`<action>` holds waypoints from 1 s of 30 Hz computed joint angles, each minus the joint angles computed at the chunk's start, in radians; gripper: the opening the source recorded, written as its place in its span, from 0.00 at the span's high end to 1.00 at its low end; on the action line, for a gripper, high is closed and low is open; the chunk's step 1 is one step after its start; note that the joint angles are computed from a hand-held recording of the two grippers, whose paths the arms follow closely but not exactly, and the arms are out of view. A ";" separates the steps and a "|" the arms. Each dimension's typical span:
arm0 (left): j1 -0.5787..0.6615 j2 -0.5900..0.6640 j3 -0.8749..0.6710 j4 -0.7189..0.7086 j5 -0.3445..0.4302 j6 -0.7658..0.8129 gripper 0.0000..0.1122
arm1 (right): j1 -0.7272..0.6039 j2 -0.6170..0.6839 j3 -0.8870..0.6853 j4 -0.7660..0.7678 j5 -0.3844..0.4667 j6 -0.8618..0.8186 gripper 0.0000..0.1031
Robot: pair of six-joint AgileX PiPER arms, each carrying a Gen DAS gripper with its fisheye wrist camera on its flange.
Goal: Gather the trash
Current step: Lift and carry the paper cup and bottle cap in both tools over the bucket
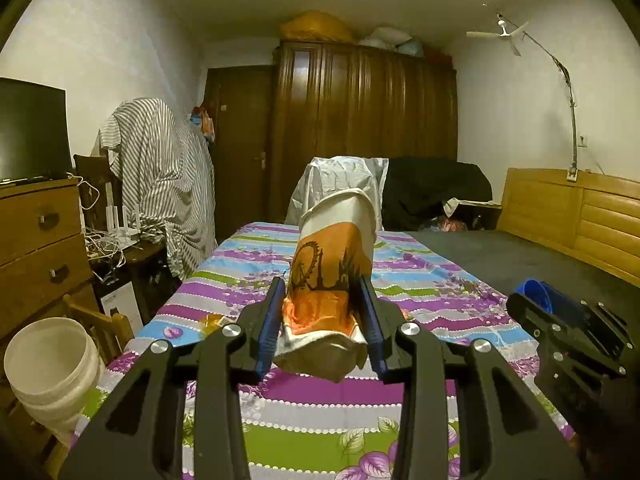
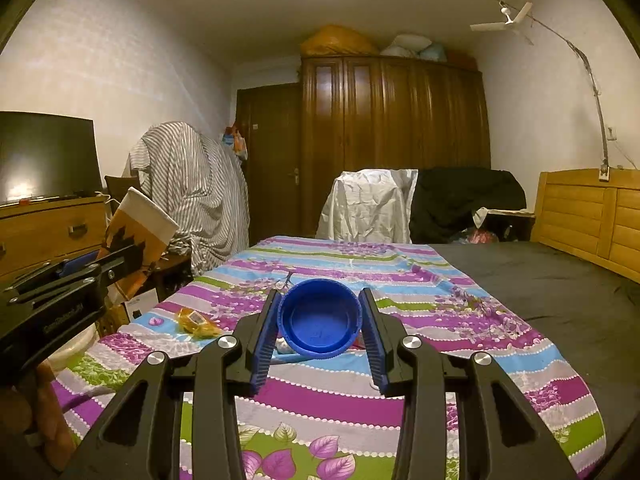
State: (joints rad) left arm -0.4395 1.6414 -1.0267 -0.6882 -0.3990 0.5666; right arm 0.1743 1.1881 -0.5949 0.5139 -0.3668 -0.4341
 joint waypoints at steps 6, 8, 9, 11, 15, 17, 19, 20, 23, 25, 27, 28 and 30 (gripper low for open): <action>0.007 -0.006 0.009 0.017 0.001 -0.008 0.68 | 0.022 -0.018 -0.004 0.082 0.013 -0.076 0.60; 0.009 -0.006 0.010 0.014 0.000 -0.007 0.68 | 0.021 -0.022 -0.013 0.096 0.030 -0.094 0.61; 0.012 -0.006 0.009 0.015 0.003 -0.007 0.68 | 0.025 -0.031 -0.013 0.114 0.038 -0.112 0.61; 0.011 -0.007 0.009 0.000 0.000 0.007 0.68 | 0.022 -0.024 -0.027 0.111 0.053 -0.112 0.61; 0.019 -0.007 -0.001 -0.040 0.003 0.049 0.68 | 0.020 0.025 -0.074 0.071 0.073 -0.079 0.61; 0.029 -0.009 -0.004 -0.063 0.006 0.072 0.68 | 0.034 0.064 -0.114 0.065 0.081 -0.075 0.61; 0.050 -0.015 -0.004 -0.077 0.012 0.083 0.68 | 0.042 0.104 -0.155 0.046 0.088 -0.063 0.61; 0.058 -0.017 -0.005 -0.088 0.013 0.092 0.68 | 0.049 0.120 -0.174 0.045 0.093 -0.066 0.61; 0.098 -0.029 -0.002 -0.112 0.022 0.110 0.68 | 0.072 0.176 -0.243 0.049 0.113 -0.078 0.61; 0.120 -0.035 -0.003 -0.125 0.030 0.123 0.68 | 0.091 0.215 -0.295 0.069 0.131 -0.104 0.61; 0.147 -0.043 -0.001 -0.129 0.034 0.127 0.68 | 0.111 0.250 -0.342 0.095 0.144 -0.132 0.61; 0.157 -0.048 -0.001 -0.131 0.039 0.129 0.68 | 0.125 0.268 -0.367 0.123 0.148 -0.161 0.61; 0.184 -0.055 0.002 -0.133 0.045 0.130 0.68 | 0.152 0.302 -0.417 0.177 0.162 -0.218 0.60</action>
State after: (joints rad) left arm -0.2553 1.5865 -1.0251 -0.8213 -0.3544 0.6969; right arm 0.3266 1.4897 -1.0122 0.6912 -0.2052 -0.6517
